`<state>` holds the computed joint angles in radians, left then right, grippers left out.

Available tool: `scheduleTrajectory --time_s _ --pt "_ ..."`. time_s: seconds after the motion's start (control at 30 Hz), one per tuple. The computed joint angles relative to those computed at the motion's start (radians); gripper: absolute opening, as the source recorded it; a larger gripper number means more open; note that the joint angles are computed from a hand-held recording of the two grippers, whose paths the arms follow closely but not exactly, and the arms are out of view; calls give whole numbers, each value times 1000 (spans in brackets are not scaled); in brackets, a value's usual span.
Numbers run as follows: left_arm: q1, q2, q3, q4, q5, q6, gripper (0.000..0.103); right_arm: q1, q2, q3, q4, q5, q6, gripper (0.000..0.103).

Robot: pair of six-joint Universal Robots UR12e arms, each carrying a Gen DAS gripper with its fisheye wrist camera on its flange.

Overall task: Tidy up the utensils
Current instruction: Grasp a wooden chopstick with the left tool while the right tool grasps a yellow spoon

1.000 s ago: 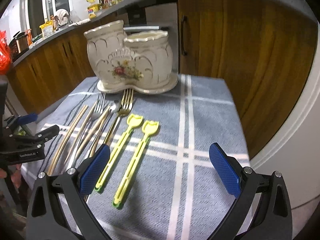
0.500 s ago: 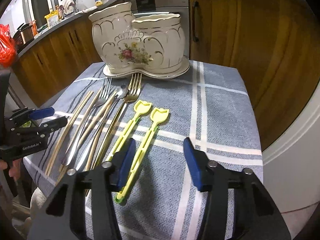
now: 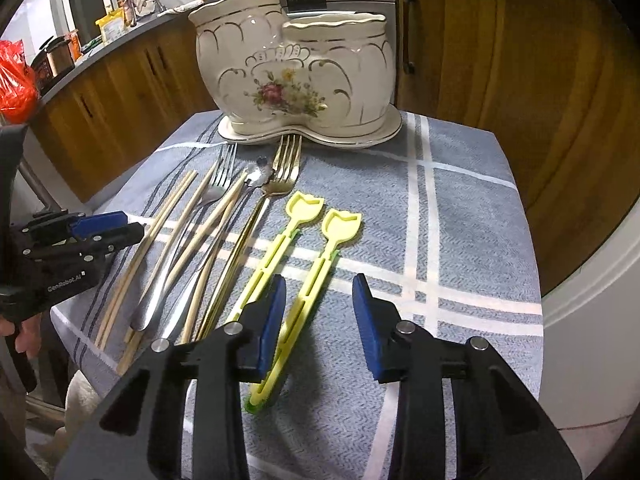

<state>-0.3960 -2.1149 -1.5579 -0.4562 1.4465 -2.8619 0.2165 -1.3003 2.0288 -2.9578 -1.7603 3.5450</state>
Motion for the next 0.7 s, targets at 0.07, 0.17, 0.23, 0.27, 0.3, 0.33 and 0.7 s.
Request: scheduleTrajectory --time_s 0.07,0.17,0.23,0.27,0.3,0.33,0.7 --pt "-2 0 1 -7 -1 6 33 1 0 -1 2 0 -1 35" --pt "-1 -3 1 -13 0 3 33 1 2 -2 8 1 2 35" --pt "2 -4 5 -19 4 0 33 2 1 -2 14 -3 5 35" --pt "4 -5 7 -24 -2 -5 33 1 0 -1 14 -3 6 35" --pt "5 -6 10 -27 -3 -4 33 1 -1 0 14 -3 7 35" --pt "5 -7 11 -30 -2 -2 33 0 -1 0 15 -5 7 35" --pt "-3 -14 40 -104 6 37 34 -7 14 -33 80 22 -10 20"
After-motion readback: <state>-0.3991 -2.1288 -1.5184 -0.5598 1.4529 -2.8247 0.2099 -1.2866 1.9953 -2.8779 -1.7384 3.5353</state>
